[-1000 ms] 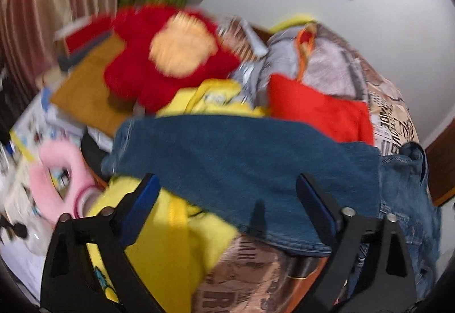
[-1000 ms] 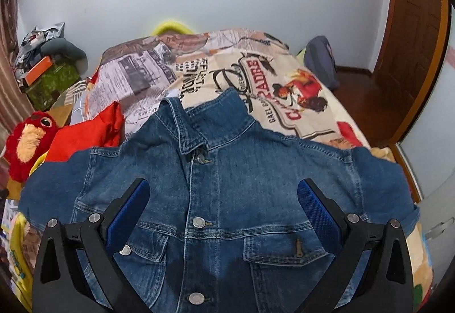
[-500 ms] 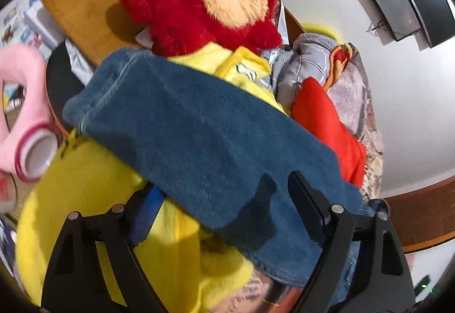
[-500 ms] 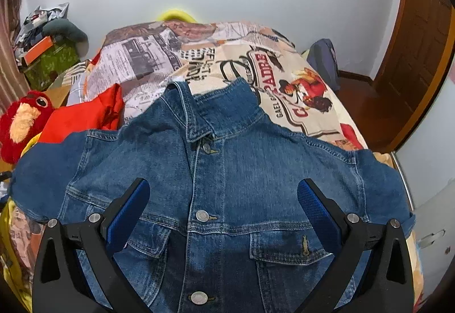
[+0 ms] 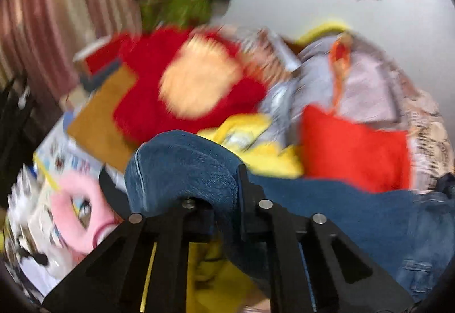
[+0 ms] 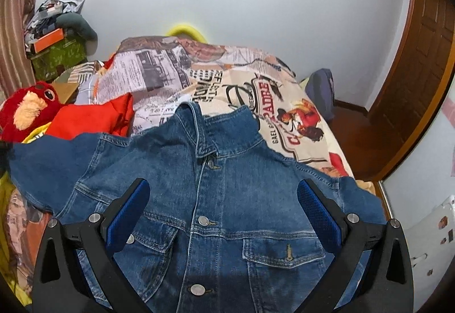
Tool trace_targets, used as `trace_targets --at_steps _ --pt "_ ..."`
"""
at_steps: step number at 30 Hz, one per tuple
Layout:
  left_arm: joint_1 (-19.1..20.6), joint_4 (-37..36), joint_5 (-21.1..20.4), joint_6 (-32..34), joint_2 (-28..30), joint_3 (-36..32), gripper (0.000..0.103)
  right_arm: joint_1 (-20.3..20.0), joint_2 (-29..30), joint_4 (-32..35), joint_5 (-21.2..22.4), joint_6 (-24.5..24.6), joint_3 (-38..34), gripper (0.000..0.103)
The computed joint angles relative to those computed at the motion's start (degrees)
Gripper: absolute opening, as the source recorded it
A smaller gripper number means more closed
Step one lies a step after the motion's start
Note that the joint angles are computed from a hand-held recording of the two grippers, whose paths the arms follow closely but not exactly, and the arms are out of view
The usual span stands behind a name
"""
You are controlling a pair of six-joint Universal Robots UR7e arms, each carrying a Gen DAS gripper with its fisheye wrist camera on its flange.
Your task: Fold large clothes
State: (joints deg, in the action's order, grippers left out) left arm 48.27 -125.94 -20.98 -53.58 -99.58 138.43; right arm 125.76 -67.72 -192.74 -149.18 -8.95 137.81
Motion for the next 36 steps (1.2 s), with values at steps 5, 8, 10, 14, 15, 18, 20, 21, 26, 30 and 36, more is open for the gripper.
trace_targets --at_steps 5,8,10,14,15,18,20,21,26,30,36 --pt "-10.2 -9.2 0.6 8.6 3.1 -2.2 0.009 0.4 -1.7 -0.5 0.4 -0.4 0.9 0.103" --pt "-14.9 -20.0 -1.5 16.6 8.0 -3.5 0.009 0.4 -2.6 -1.8 0.1 -0.6 1.8 0.103" --pt "-17.4 -27.0 -4.4 22.0 12.7 -5.1 0.009 0.3 -3.9 -1.1 0.2 -0.1 2.5 0.103" --pt "-19.6 -34.0 -11.6 28.1 21.7 -9.6 0.009 -0.7 -7.3 0.0 0.5 -0.6 4.4 0.103" --pt "-19.9 -34.8 -12.4 28.7 23.8 -10.4 0.009 -0.9 -8.1 -0.2 0.5 -1.1 5.0 0.103" --pt "-21.0 -35.1 -16.2 30.5 30.6 -13.4 0.009 -2.2 -10.6 0.2 0.5 -3.2 6.1 0.103" --pt "-21.6 -34.0 -18.0 30.9 34.8 -15.0 0.009 -3.1 -11.6 0.1 0.0 -5.1 6.4 0.103" --pt "-22.1 -33.5 -18.6 30.4 35.8 -14.9 0.009 -3.5 -11.9 -0.2 -0.5 -6.1 6.6 0.103" --pt "-21.7 -28.0 -27.0 28.2 43.8 -17.8 0.01 -6.3 -15.7 -0.2 -0.7 -8.7 8.9 0.103" --pt "-20.2 -23.6 -32.5 24.6 48.8 -19.8 0.01 -8.9 -18.0 1.1 -1.3 -9.0 10.6 0.103" --pt "-21.0 -22.5 -38.5 26.7 52.2 -19.6 0.013 -11.5 -22.0 6.0 -1.6 -7.0 12.1 0.103"
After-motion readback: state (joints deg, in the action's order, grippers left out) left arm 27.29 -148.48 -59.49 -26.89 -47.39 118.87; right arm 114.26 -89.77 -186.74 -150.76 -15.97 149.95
